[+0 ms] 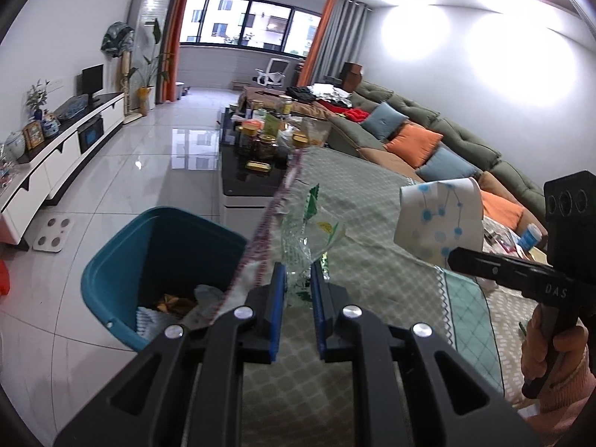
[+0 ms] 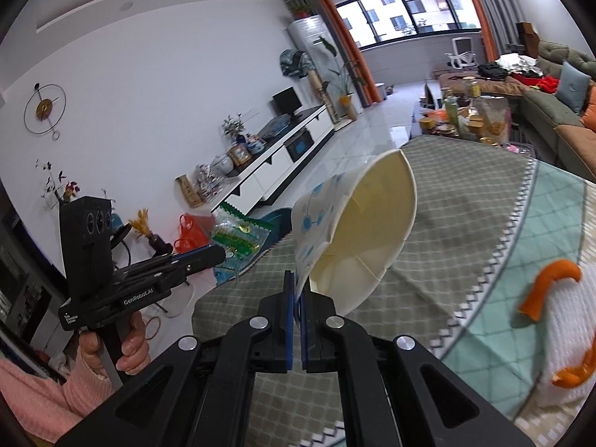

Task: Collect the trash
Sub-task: 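Carry the plastic wrapper and paper cup to the teal bin and release both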

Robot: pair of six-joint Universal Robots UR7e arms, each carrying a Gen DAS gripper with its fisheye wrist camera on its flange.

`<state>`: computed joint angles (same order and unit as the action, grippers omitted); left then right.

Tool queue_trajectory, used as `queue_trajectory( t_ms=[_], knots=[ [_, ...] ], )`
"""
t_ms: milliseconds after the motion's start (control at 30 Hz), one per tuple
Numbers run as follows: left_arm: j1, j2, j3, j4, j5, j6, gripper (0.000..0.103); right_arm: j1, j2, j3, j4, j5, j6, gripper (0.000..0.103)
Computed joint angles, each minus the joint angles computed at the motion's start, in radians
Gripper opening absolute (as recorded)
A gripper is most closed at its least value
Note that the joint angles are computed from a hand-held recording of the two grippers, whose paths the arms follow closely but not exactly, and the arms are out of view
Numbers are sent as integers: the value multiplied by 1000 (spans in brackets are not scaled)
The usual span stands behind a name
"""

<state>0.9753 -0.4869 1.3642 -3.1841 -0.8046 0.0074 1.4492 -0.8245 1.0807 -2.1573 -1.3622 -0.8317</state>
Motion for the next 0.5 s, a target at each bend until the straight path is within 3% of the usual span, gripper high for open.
queue_trajectory(
  t_ms=[500],
  knots=[
    [21, -52, 55, -57, 102, -21, 16, 60, 85, -75, 98, -18, -38, 3]
  ],
)
